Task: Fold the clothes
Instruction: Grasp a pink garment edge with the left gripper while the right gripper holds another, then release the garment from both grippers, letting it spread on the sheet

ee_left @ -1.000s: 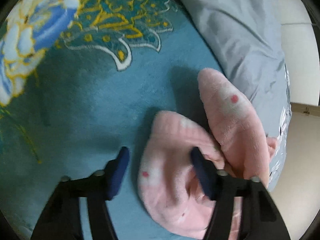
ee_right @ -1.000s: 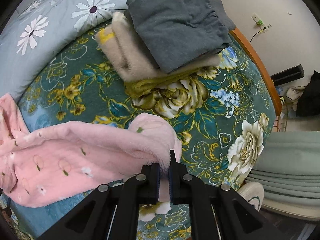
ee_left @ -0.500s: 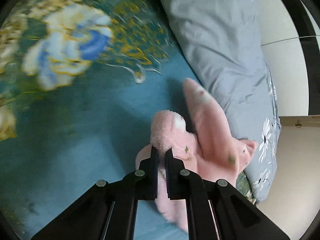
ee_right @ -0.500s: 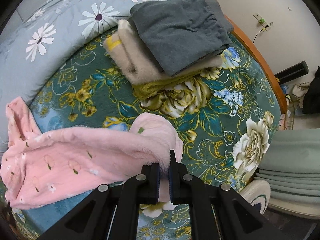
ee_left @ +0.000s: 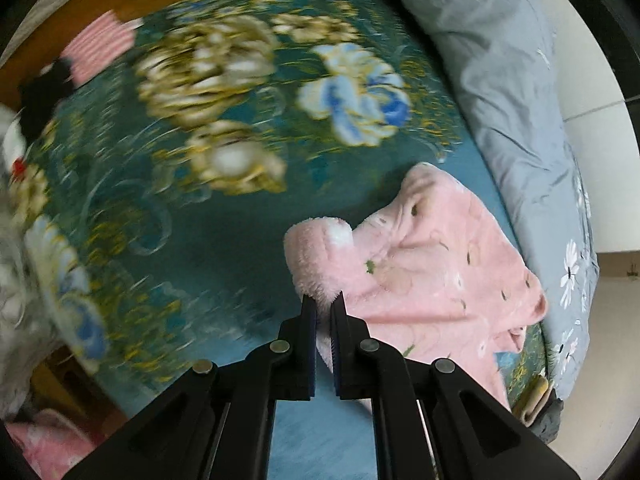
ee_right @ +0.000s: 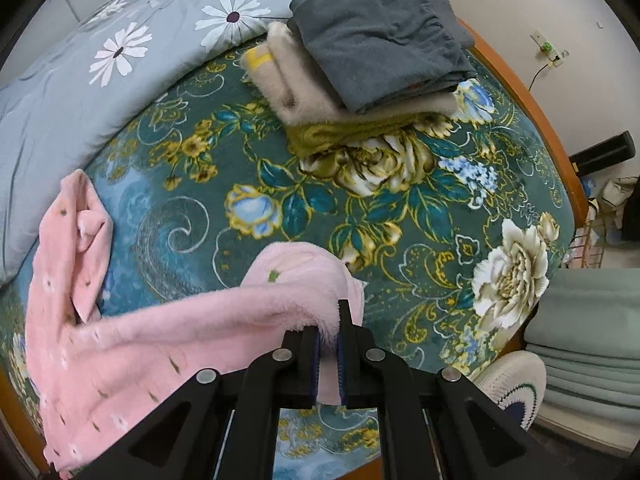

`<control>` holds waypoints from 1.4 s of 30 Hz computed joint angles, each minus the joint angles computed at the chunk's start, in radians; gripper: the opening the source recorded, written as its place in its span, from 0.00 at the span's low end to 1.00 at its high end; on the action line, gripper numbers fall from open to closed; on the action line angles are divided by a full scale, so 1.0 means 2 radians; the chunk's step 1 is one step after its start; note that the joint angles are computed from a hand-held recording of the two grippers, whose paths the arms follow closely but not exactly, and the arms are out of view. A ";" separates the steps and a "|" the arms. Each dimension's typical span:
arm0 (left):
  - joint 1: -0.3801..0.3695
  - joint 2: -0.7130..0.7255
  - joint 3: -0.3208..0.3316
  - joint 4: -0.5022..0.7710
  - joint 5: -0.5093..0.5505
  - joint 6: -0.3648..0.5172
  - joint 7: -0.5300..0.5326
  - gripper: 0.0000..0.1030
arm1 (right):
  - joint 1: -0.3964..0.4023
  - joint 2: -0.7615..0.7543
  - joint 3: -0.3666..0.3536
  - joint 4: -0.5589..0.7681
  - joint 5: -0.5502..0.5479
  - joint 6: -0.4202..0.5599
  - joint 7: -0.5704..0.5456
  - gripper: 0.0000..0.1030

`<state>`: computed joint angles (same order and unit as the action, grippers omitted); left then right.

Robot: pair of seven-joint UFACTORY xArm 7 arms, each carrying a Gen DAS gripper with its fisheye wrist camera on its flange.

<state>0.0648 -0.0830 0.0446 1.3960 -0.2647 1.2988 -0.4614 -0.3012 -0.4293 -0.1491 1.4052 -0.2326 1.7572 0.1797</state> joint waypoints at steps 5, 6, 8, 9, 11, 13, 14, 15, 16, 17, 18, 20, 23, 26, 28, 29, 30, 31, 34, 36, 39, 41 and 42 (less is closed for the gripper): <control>0.008 -0.018 0.007 -0.051 0.000 0.011 -0.006 0.06 | -0.004 0.006 -0.004 -0.006 -0.010 -0.001 -0.011 0.07; 0.008 -0.014 0.006 -0.057 0.002 0.012 -0.012 0.06 | -0.003 0.007 -0.005 -0.011 -0.010 -0.005 -0.016 0.07; 0.007 -0.008 0.002 -0.065 0.014 0.010 -0.023 0.06 | 0.001 0.014 0.001 -0.024 -0.011 -0.014 -0.018 0.07; 0.006 -0.003 -0.001 -0.066 0.022 0.010 -0.029 0.06 | 0.003 0.018 0.004 -0.030 -0.012 -0.019 -0.019 0.07; 0.004 0.007 -0.003 -0.064 0.034 0.012 -0.041 0.06 | 0.008 0.025 0.010 -0.043 -0.014 -0.028 -0.021 0.07; 0.003 0.018 -0.004 -0.060 0.040 0.017 -0.051 0.07 | 0.012 0.033 0.013 -0.050 -0.013 -0.037 -0.021 0.07; 0.003 0.021 -0.004 -0.059 0.038 0.018 -0.056 0.07 | 0.014 0.035 0.015 -0.051 -0.010 -0.040 -0.020 0.07; 0.003 0.023 -0.003 -0.057 0.035 0.020 -0.060 0.08 | 0.016 0.038 0.016 -0.052 -0.007 -0.043 -0.019 0.09; 0.003 0.024 -0.003 -0.055 0.031 0.022 -0.062 0.08 | 0.018 0.041 0.017 -0.053 -0.004 -0.046 -0.019 0.11; 0.004 0.024 -0.003 -0.054 0.027 0.022 -0.059 0.08 | 0.020 0.044 0.018 -0.054 -0.001 -0.049 -0.018 0.12; 0.004 0.024 -0.002 -0.053 0.022 0.022 -0.056 0.09 | 0.023 0.043 0.019 -0.054 0.002 -0.049 -0.020 0.13; 0.004 0.022 -0.002 -0.049 0.013 0.024 -0.046 0.15 | 0.027 0.038 0.021 -0.054 0.007 -0.051 -0.024 0.27; 0.006 0.018 0.000 -0.042 0.001 0.032 -0.038 0.30 | 0.031 0.016 0.014 -0.050 0.030 -0.061 -0.030 0.57; 0.010 0.009 0.004 -0.035 -0.013 0.038 -0.045 0.43 | 0.030 -0.003 0.009 -0.035 0.044 -0.062 -0.032 0.57; 0.011 0.002 0.004 -0.036 -0.013 0.033 -0.054 0.44 | 0.024 -0.022 0.005 -0.028 0.045 -0.062 -0.025 0.58; 0.011 0.000 0.003 -0.035 -0.008 0.031 -0.056 0.44 | 0.018 -0.035 0.001 -0.027 0.045 -0.060 -0.021 0.59; 0.010 -0.002 0.003 -0.033 -0.003 0.028 -0.057 0.44 | 0.013 -0.047 -0.004 -0.025 0.044 -0.058 -0.017 0.60; 0.010 -0.004 0.003 -0.030 0.001 0.026 -0.058 0.44 | 0.008 -0.057 -0.008 -0.028 0.045 -0.053 -0.012 0.60; 0.007 -0.008 0.001 -0.019 0.005 0.018 -0.054 0.44 | -0.008 -0.088 -0.026 -0.043 0.052 -0.042 0.005 0.60; 0.001 -0.009 -0.004 -0.005 0.003 0.017 -0.059 0.44 | -0.018 -0.112 -0.042 -0.062 0.063 -0.038 0.017 0.60; -0.011 -0.007 -0.011 0.015 -0.010 0.021 -0.063 0.44 | -0.031 -0.145 -0.068 -0.115 0.097 -0.052 0.043 0.60; -0.023 -0.004 -0.020 0.029 -0.012 0.024 -0.067 0.45 | -0.039 -0.162 -0.090 -0.164 0.130 -0.074 0.061 0.60; -0.029 -0.002 -0.025 0.037 -0.011 0.026 -0.070 0.45 | -0.042 -0.168 -0.099 -0.184 0.142 -0.084 0.065 0.60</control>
<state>0.0059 -0.0861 -0.0047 1.4697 -0.2865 1.3515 -0.6008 -0.3858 -0.7649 -0.3474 1.0380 0.0517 1.5895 0.3097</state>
